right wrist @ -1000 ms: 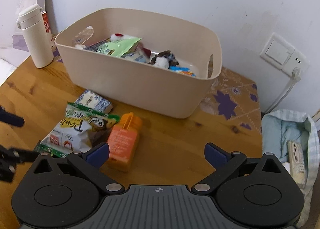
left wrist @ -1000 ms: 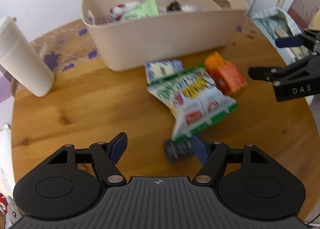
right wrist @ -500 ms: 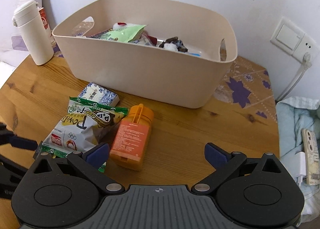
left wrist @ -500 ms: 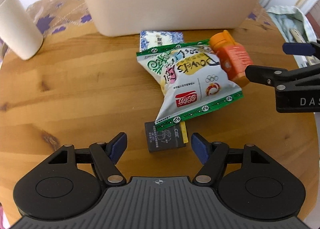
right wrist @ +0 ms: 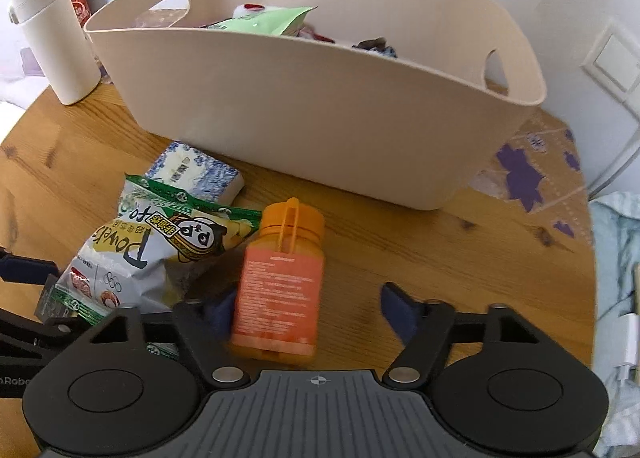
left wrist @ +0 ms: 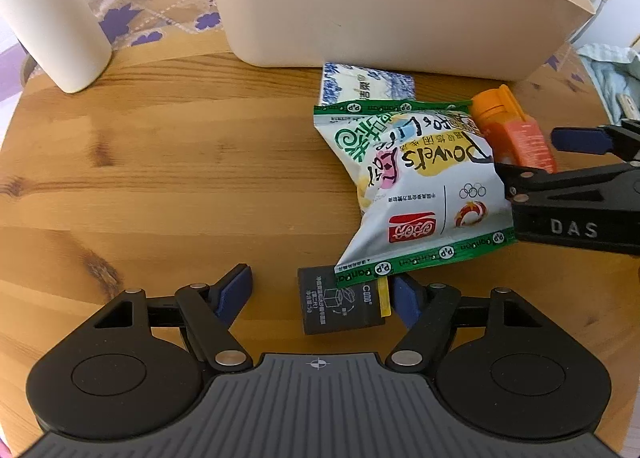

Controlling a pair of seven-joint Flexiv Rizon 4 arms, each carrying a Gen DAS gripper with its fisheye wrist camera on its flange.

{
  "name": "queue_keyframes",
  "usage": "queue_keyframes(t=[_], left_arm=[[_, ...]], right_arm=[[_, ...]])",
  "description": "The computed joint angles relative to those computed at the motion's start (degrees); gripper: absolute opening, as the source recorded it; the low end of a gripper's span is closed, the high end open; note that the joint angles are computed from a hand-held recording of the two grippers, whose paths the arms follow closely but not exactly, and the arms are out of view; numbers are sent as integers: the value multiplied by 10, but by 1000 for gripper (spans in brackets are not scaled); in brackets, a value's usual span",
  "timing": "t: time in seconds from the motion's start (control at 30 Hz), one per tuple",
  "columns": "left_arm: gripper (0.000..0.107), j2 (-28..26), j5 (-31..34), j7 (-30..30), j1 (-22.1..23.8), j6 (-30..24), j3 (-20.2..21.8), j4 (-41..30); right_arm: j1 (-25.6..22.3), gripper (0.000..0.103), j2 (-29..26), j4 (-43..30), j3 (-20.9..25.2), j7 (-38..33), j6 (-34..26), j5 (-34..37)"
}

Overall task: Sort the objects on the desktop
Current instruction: 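Grasp the small black box with the left tool while the right tool grasps the orange pill bottle, then carry the black box and orange bottle over the beige basket with both tools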

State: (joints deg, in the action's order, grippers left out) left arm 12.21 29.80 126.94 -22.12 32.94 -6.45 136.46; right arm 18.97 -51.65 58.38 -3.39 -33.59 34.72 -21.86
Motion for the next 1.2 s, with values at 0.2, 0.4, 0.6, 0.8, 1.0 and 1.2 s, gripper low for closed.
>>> queue_keyframes(t=[0.2, 0.4, 0.6, 0.8, 1.0, 1.2], left_arm=[[48, 4, -4, -5, -6, -30, -6, -3], [47, 4, -4, -23, -10, -37, -8, -3], [47, -3, -15, -46, -16, -43, -13, -6], [47, -10, -29, -83, -29, -76, -26, -18], [47, -17, -39, -100, -44, -121, -35, -40], [47, -21, -45, -101, -57, -178, -43, -68]], right_arm=[[-5, 36, 0, 4, 8, 1, 12, 18], [0, 36, 25, 45, 5, 20, 37, 17], [9, 36, 62, 107, 3, 54, 67, 4], [18, 35, 98, 169, 3, 102, 93, -13], [26, 35, 127, 209, -1, 132, 120, -42], [33, 35, 152, 240, -10, 171, 136, -78]])
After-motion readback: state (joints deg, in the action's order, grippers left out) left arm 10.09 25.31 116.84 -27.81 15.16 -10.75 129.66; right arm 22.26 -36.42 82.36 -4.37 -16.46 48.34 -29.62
